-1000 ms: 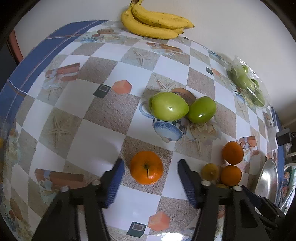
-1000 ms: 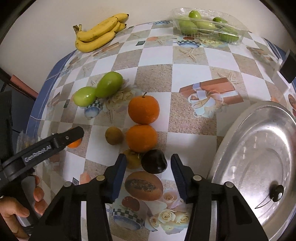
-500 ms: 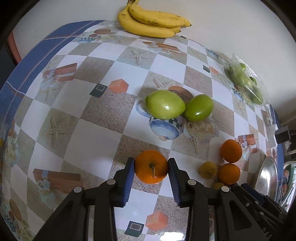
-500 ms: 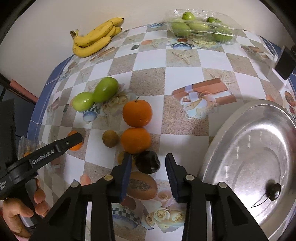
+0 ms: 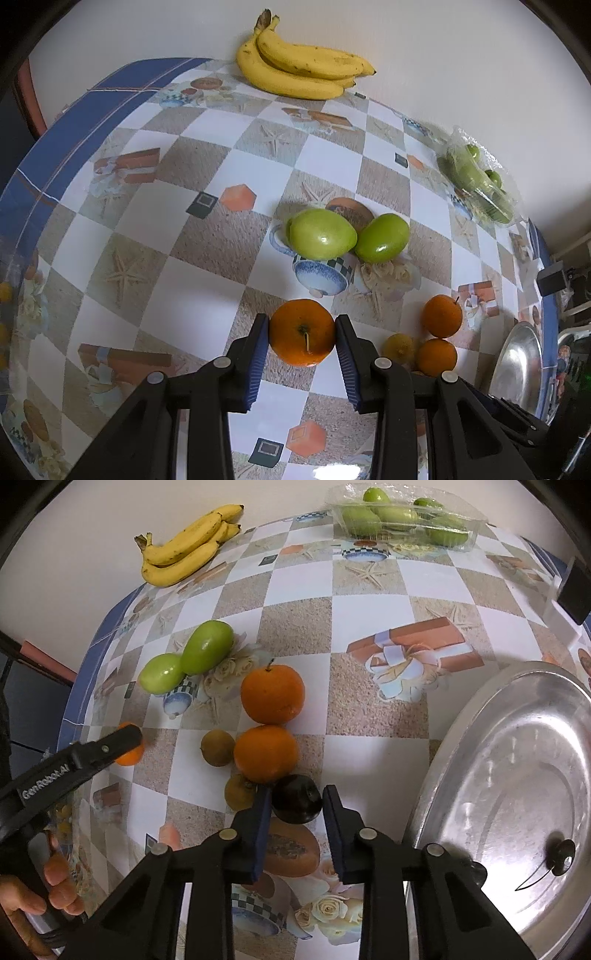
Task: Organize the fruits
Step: 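Close the right tool on the dark plum while the left tool grasps an orange, then carry the plum and orange over the steel bowl with both tools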
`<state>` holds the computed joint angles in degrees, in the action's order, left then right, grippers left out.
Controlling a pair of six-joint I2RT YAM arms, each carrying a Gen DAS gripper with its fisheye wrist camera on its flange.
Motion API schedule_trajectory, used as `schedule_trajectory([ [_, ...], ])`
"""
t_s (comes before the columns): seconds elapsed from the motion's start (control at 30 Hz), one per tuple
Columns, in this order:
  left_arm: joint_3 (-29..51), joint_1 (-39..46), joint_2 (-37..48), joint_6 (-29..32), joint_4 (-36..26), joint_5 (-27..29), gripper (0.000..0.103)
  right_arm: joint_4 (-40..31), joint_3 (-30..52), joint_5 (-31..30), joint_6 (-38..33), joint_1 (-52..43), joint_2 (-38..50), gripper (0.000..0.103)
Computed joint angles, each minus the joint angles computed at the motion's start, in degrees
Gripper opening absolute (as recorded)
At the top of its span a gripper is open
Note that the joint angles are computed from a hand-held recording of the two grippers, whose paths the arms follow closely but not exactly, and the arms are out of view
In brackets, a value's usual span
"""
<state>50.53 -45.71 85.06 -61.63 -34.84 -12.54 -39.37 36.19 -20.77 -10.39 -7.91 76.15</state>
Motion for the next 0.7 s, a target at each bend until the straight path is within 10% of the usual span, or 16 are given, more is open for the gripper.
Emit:
schedule_trajectory([
  [0.7, 8.23, -5.29, 0.77, 0.69, -4.62, -4.96, 0.039, -9.51, 4.18, -4.84, -7.04, -12.20, -6.93, 0.029],
])
